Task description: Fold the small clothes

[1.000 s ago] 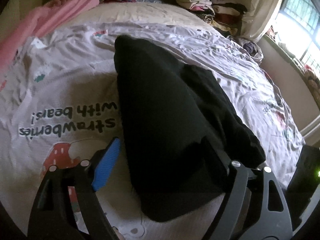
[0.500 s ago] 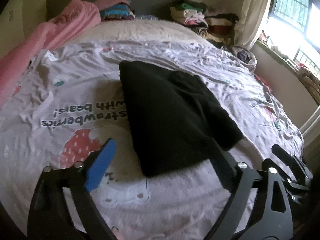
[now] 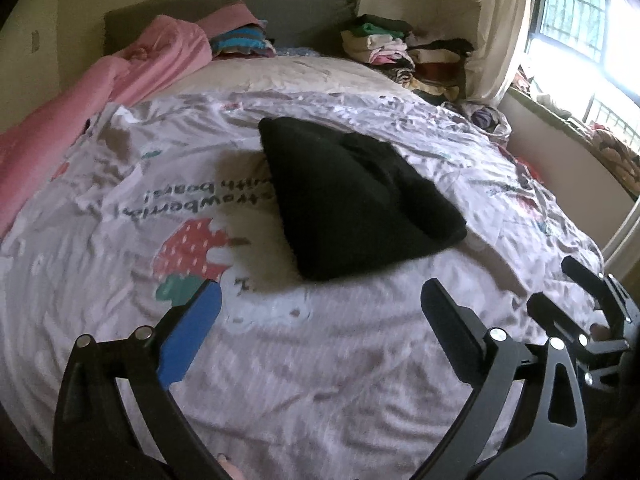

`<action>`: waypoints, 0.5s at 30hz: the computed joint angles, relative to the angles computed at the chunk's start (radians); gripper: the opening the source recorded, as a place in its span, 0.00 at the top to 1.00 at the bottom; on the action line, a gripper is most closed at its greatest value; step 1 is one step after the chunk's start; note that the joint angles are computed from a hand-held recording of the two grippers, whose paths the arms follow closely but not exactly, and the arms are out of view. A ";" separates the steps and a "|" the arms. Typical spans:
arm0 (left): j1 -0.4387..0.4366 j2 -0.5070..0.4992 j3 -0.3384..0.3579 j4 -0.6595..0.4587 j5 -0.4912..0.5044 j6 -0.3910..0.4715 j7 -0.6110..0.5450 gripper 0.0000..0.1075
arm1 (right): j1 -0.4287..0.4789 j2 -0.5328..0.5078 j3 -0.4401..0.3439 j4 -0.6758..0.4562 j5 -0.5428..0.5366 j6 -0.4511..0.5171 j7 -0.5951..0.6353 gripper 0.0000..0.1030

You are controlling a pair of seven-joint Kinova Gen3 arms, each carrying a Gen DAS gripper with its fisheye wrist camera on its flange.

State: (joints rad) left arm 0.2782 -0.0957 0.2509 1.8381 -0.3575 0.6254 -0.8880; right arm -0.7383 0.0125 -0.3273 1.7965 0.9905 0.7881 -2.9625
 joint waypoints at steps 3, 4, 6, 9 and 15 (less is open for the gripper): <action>-0.001 -0.012 -0.006 0.029 0.020 -0.006 -0.003 0.13 | -0.004 0.014 0.002 -0.006 -0.031 0.018 0.021 0.04; -0.002 -0.014 -0.006 0.036 0.026 -0.007 -0.007 0.13 | -0.006 0.021 0.003 -0.009 -0.043 0.027 0.029 0.04; -0.006 -0.019 -0.002 0.048 0.023 -0.008 0.000 0.13 | -0.012 0.031 0.009 -0.011 -0.056 0.041 0.032 0.04; -0.015 -0.027 -0.001 0.063 0.028 -0.015 0.004 0.13 | -0.019 0.036 0.018 -0.010 -0.071 0.046 0.032 0.04; -0.031 -0.037 0.003 0.075 0.034 -0.022 0.010 0.13 | -0.028 0.039 0.025 -0.013 -0.070 0.051 0.041 0.04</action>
State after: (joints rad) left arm 0.2475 -0.1329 0.2542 1.9130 -0.3237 0.6032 -0.8784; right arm -0.7659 0.0511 -0.3018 1.7835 0.9204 0.8389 -2.9219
